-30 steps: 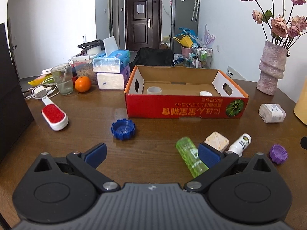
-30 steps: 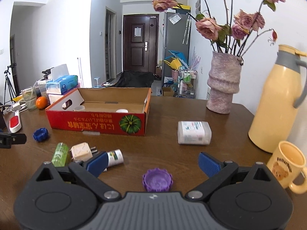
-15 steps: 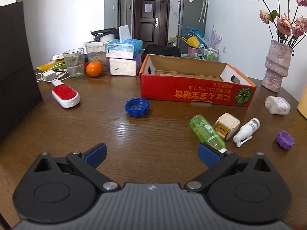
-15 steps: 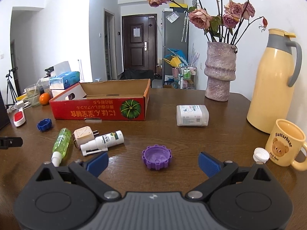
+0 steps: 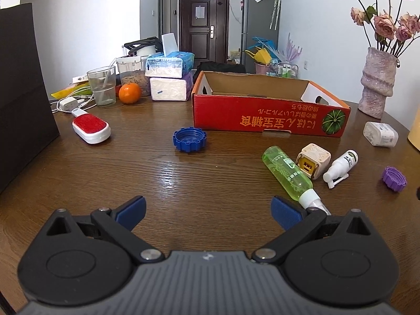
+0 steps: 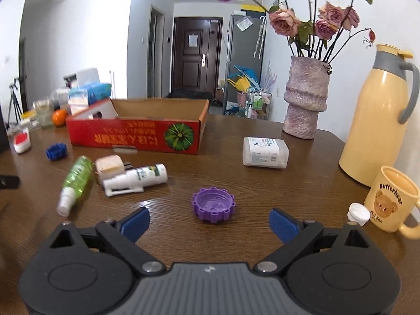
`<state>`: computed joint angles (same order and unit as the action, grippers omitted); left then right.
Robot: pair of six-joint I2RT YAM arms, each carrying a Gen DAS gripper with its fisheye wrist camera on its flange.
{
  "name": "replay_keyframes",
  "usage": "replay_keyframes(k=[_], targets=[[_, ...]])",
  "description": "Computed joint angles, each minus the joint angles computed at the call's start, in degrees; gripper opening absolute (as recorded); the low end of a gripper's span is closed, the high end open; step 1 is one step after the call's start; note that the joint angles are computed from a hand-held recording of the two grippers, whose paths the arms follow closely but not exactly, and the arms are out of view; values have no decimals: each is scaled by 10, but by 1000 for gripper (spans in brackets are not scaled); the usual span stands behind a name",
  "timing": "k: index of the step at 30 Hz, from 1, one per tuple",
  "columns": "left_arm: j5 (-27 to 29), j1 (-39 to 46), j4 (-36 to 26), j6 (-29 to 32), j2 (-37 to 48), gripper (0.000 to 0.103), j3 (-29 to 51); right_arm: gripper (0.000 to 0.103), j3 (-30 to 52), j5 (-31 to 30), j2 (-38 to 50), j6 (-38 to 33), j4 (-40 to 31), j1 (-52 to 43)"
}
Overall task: Organize rigid objects
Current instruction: 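Withdraw both tools from the box back over the table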
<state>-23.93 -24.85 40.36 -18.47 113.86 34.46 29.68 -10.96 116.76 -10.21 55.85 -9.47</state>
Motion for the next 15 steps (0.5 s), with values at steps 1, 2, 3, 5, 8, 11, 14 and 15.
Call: replay_keyframes(k=[1,2,3,5,8,11,14,15], targets=[[-1,-1,-1,0,1,103,1,93,13,1,5,-5,-13,0],[0,-1,-4,0,2,103,3,93,24,0,11,-9,-22,-1],[0,-1,-7,-1,2,103,6,93,36,5,19,-12,-31,-2],[2,1,-11,-2,3,103,8,93,58,20,36,-9,-41,-6],[2,1,-18,-4,4,103,14,92,92,38,62,0,-54,-25],[2,0,-22,-5,7,103,19,91,124,62,85,9,-62,-53],[3,-1,-27,-6,8,103,23,90,158,80,104,23,-74,-87],[3,-2,-29,-7,8,103,25,89,170,84,110,28,-80,-98]])
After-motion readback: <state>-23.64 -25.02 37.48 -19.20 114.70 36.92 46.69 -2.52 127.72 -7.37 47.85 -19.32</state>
